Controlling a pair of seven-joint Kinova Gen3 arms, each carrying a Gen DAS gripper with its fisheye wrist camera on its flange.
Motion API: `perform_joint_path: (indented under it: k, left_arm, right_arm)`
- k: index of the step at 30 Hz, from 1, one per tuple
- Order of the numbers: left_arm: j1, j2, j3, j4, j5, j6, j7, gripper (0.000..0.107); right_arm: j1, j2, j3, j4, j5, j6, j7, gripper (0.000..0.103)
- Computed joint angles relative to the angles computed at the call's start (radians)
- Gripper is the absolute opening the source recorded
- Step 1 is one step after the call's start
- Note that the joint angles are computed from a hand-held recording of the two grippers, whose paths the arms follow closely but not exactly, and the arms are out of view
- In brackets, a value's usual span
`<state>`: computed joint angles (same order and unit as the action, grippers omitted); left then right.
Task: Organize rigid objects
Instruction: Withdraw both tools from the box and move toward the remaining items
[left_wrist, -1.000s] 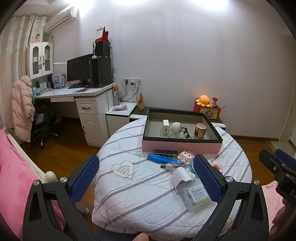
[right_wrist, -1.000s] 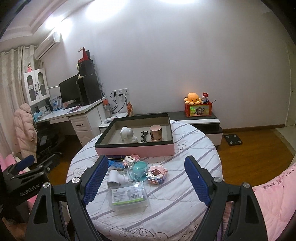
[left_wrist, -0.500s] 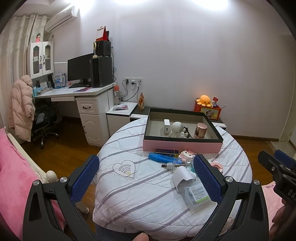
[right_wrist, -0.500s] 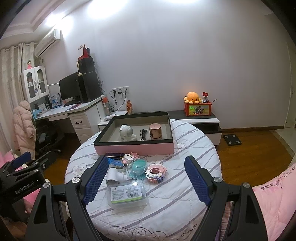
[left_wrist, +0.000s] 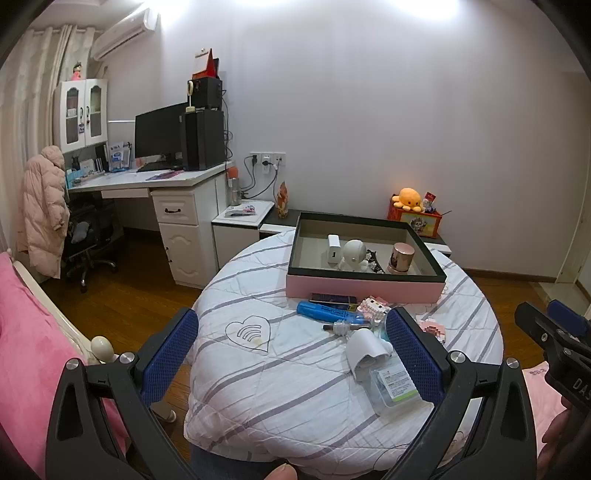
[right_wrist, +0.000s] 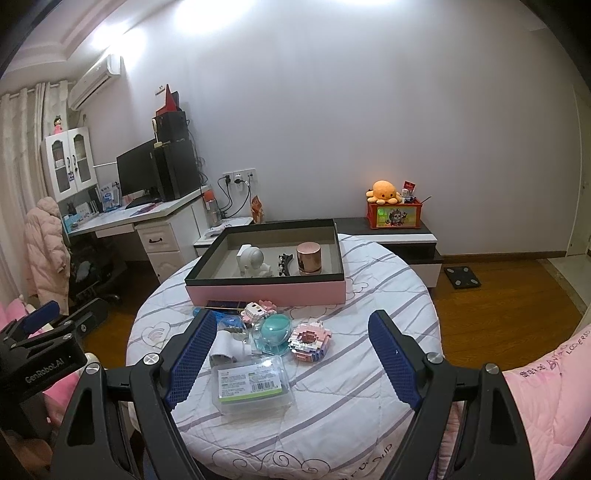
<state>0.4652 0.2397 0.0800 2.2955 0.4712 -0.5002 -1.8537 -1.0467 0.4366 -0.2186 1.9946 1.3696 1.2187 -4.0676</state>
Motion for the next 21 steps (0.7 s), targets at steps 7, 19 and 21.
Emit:
perform_joint_path:
  k: [7,19,21]
  left_arm:
    - [-0.012,-0.004,0.000,-0.003,-0.017,0.016,0.012,0.103]
    - [-0.009,0.015,-0.012,-0.042,-0.005,0.066,0.004,0.103]
    - [-0.005,0.032,-0.017,-0.059,-0.002,0.084,0.004,0.103]
  right_arm:
    - [0.001,-0.002,-0.002,0.004,-0.003,-0.001,-0.001,0.085]
    - [0.015,-0.005,-0.001,0.007,-0.012,-0.027,0.008,0.085]
    - [0.022,-0.004,0.001,0.010,-0.015,-0.039,0.009,0.085]
